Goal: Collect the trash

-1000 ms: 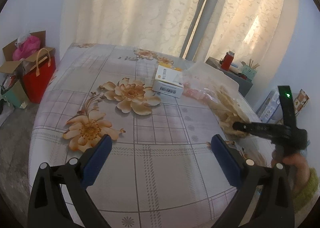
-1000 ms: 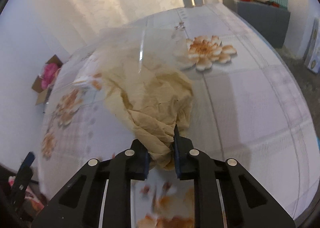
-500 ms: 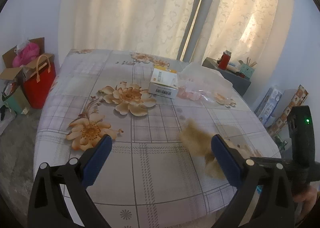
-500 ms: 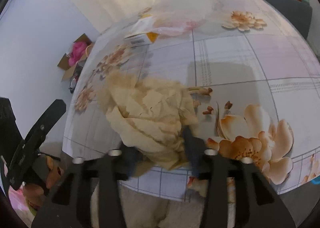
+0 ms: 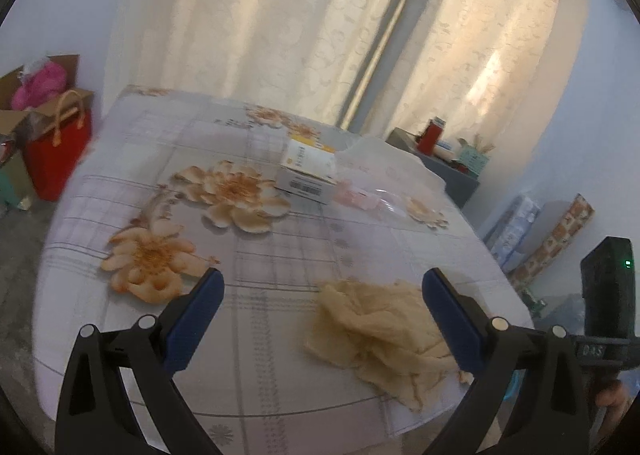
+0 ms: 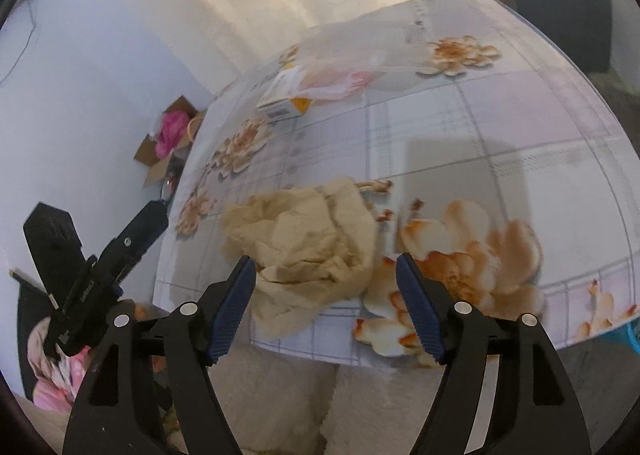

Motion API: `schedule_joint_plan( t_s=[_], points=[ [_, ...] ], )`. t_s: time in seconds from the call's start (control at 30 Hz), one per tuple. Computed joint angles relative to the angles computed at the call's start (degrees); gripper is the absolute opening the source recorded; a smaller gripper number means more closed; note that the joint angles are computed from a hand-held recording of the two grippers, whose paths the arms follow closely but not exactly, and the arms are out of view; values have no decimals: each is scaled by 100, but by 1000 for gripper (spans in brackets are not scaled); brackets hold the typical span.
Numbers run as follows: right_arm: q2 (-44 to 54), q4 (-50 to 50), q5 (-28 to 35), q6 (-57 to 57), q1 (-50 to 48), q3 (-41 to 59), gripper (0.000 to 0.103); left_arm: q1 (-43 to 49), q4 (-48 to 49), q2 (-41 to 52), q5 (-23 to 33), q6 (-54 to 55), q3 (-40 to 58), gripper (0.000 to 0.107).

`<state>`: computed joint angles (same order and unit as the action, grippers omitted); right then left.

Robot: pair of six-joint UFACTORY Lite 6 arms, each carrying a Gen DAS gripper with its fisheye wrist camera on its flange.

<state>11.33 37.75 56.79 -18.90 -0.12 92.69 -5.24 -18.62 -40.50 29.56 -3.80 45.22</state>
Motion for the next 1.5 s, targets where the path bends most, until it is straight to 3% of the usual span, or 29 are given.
schedule_joint_plan(
  t_s=[0.13,0.3,0.57,1.0,1.2,1.5],
  points=[
    [-145,357,226,-153,-415,-212,69,-126,-1049,341,115,1108,90,97],
    [-206,494,284,-199,-645,-293,69,-726,-1022,929,1,1118,255,97],
    [-252,653,319,-332,-809,-449,69,-1818,603,1959,-286,-217,778,97],
    [-287,935,419,-620,-1399,-715,69,-2869,3739,2875,-43,-2675,1222,97],
    [-331,1011,454,-696,-1560,-846,69,-2952,4123,2948,-89,-2976,1179,97],
    [-373,1044,520,-705,-1662,-919,69,-2913,4036,2733,-298,-2819,936,72]
  ],
)
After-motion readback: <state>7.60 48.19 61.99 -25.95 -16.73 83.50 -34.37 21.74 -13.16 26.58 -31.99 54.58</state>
